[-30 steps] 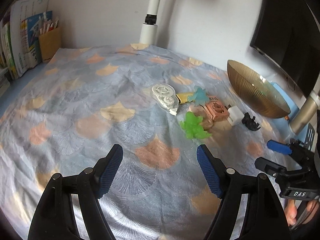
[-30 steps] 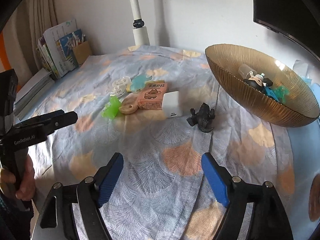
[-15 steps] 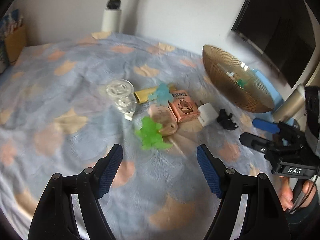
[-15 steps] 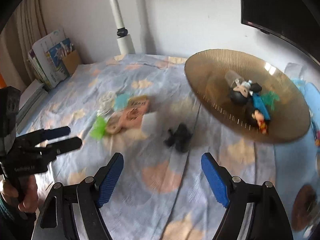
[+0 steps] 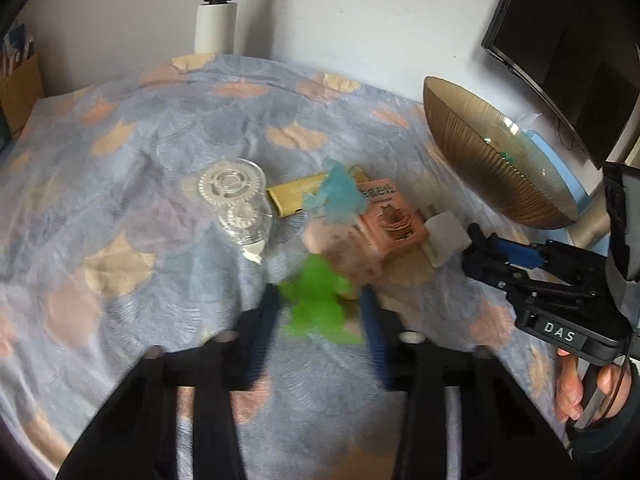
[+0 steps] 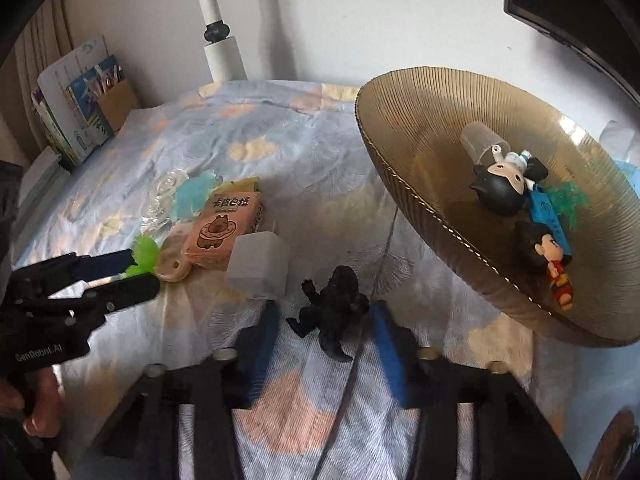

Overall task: Organize rigid objects
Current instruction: 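Grasp the green translucent figure with the left tool while the right tool grasps the black dinosaur, then carry both items into the amber bowl and open both tools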

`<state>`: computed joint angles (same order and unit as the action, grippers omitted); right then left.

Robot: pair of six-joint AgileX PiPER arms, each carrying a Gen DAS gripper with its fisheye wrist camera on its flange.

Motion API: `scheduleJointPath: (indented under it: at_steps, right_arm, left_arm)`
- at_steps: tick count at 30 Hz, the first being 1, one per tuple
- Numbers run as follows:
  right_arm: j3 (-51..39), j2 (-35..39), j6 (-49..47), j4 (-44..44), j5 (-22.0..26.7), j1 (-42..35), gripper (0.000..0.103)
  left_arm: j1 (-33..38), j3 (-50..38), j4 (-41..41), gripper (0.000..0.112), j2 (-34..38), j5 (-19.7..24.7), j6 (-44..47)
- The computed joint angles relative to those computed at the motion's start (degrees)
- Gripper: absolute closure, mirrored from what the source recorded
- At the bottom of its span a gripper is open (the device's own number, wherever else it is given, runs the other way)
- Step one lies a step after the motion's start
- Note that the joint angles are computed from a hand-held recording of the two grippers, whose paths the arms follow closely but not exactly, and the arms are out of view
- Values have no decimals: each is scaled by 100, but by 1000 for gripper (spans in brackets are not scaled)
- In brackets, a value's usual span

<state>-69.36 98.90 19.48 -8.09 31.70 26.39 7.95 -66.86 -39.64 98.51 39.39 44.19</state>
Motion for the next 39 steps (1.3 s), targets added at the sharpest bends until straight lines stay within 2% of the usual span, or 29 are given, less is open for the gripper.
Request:
scheduleJointPath:
  at_steps: [4,6,8,11,13,17,19,21,23,25,31,32,35,37,39]
  right_arm:
    - [160,-114,478,-639,-83,208,64]
    - [371,-349,461,-649,-126,271,64]
    - [655,-665,-14,-217,-250,297,64]
    - [1139,-1154,-1331,972,-320,341,64]
    - [1426,-1352,-1609,1105,-341,580,64]
    - [1602,-1294,-942,362,-398,1031,64]
    - [1635,-1270,-926,418,-458,1028,62]
    - [1703,-1300,-1323,920,-559,913,49]
    - [1779,-1330,-1160,841,-649,950,45]
    - [1777,-1344,-807,511,-608,1048,44]
    - [1721,-1277,-598,308,-602,1070,44]
    - [1722,-1274,-446,162,-597,1112,47]
    - [1691,-1226,250,-494,-570,1290,64]
    - [1748,-1278,337,-574,-608,1313,64]
    - [1821,-1371,917,-1108,-593,1422,64]
  left_arm:
    - [310,213,-475,80,-166,256,437]
    - [491,392,-691,80,-343,417,675]
    - [698,626,-924,80,-568,603,957]
    - [895,972,-1147,80,-850,639,1294]
    - [954,1137,-1252,80,-915,574,1452]
    - [981,1228,-1288,80,-869,474,1423]
    - [1060,1298,-1500,80,-917,464,1621]
    - [1066,1313,-1497,80,-902,468,1626]
    - [1023,1319,-1459,80,-894,415,1585]
    - [1015,1382,-1514,80,-954,360,1701]
    - [987,1435,-1552,80,-998,286,1780]
    - [992,1428,-1548,80,-991,290,1780]
    - [995,1437,-1532,80,-1014,280,1750]
    - [947,1468,-1464,80,-1076,205,1677]
    - [891,1480,-1402,80,-1149,169,1608]
